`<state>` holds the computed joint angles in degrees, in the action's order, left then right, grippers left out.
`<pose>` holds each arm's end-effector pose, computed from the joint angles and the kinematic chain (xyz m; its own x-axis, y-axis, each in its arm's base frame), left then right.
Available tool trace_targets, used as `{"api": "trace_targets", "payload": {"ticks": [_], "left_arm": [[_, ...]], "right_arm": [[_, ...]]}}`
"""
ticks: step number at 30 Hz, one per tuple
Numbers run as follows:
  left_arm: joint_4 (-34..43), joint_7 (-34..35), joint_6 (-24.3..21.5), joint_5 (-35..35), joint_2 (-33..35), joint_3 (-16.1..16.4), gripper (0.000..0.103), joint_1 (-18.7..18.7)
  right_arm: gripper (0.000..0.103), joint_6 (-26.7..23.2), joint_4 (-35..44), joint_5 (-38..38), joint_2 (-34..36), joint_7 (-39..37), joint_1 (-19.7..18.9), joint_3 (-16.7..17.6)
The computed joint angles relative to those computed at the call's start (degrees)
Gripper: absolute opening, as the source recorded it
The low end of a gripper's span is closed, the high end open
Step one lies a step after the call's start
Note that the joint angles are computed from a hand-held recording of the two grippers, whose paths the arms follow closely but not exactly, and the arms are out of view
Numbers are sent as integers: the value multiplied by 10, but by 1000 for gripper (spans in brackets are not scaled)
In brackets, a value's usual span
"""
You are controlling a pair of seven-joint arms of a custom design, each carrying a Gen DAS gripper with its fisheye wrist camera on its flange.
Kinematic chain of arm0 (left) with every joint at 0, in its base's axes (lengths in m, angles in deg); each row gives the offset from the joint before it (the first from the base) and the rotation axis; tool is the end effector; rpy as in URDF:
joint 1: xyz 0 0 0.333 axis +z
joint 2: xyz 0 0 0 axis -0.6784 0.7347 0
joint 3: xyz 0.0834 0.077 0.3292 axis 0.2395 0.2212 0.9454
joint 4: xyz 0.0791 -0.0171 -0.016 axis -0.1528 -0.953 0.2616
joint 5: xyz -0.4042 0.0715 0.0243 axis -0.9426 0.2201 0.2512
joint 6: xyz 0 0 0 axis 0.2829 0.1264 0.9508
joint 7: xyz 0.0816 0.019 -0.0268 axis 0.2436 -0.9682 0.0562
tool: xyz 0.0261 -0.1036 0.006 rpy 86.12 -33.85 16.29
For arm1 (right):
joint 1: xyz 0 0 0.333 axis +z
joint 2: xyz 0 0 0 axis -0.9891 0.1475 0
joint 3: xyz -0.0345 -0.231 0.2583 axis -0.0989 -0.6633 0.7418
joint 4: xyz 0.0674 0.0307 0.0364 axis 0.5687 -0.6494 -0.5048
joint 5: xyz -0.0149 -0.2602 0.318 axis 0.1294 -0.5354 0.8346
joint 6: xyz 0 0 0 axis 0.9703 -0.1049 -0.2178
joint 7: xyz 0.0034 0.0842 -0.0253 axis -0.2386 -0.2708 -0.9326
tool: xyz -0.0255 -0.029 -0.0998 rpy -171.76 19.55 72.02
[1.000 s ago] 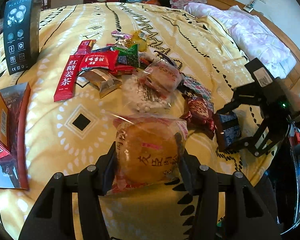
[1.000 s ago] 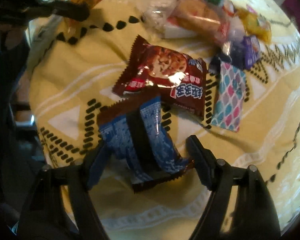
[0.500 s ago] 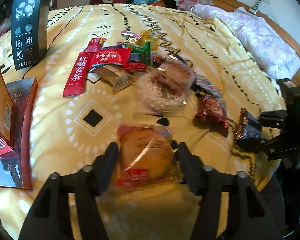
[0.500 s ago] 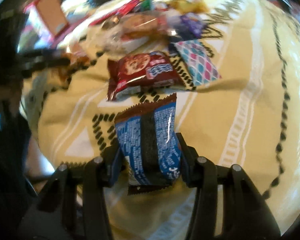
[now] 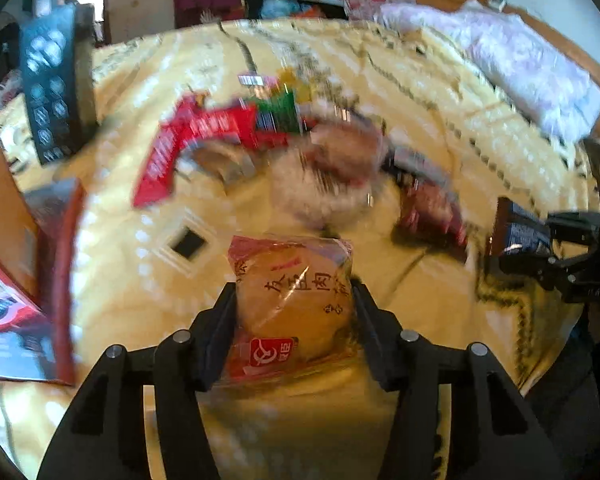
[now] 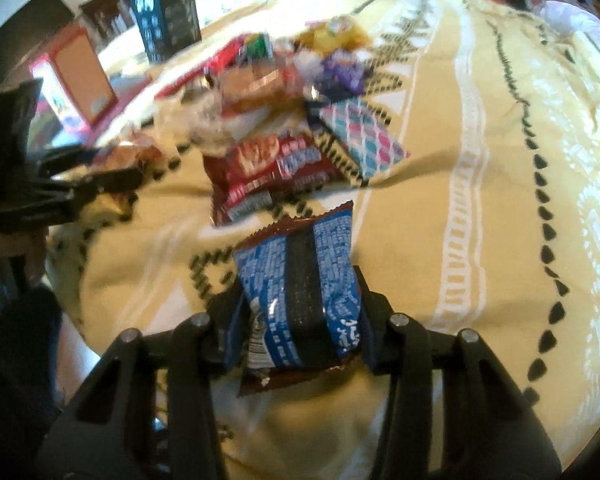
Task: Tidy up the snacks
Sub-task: 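Carry both packs to the glass bowl and open both tools to drop them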
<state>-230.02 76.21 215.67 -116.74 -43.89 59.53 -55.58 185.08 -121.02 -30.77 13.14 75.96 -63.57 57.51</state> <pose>0.4509 -0.0360 0.5150 -0.3996 -0.9048 0.1473 -0.7495 0.2299 -0.6208 0.3900 0.2086 0.5772 0.3499 -0.9263 -0.1400 -0.8480 -0.2497 -0.4675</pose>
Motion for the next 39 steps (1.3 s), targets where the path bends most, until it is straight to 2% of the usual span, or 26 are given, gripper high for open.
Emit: {"api": "trace_targets", "payload": {"ticks": [5, 10, 15, 21, 26, 31, 36, 39], "left_arm": [[27, -16, -3, -4, -36, 11, 57, 10], [59, -33, 5, 3, -77, 42, 57, 20], [96, -71, 13, 45, -89, 66, 58, 58], [133, -113, 28, 98, -79, 105, 57, 117], [162, -137, 24, 125, -52, 140, 57, 169], [178, -154, 8, 136, -23, 153, 57, 215], [181, -157, -6, 143, -3, 145, 57, 250], [185, -149, -15, 141, 5, 143, 57, 263]], "right_arm": [[46, 29, 24, -12, -16, 52, -15, 19], [46, 75, 90, -32, 21, 97, -15, 40], [46, 121, 196, -55, 101, 121, 6, 57], [46, 146, 353, -75, 230, 113, 69, 65], [46, 131, 506, -80, 346, 94, 134, 65], [46, 90, 655, -69, 452, 70, 193, 57], [46, 19, 804, -65, 550, 57, 252, 37], [46, -10, 846, -58, 577, 51, 274, 26]]}}
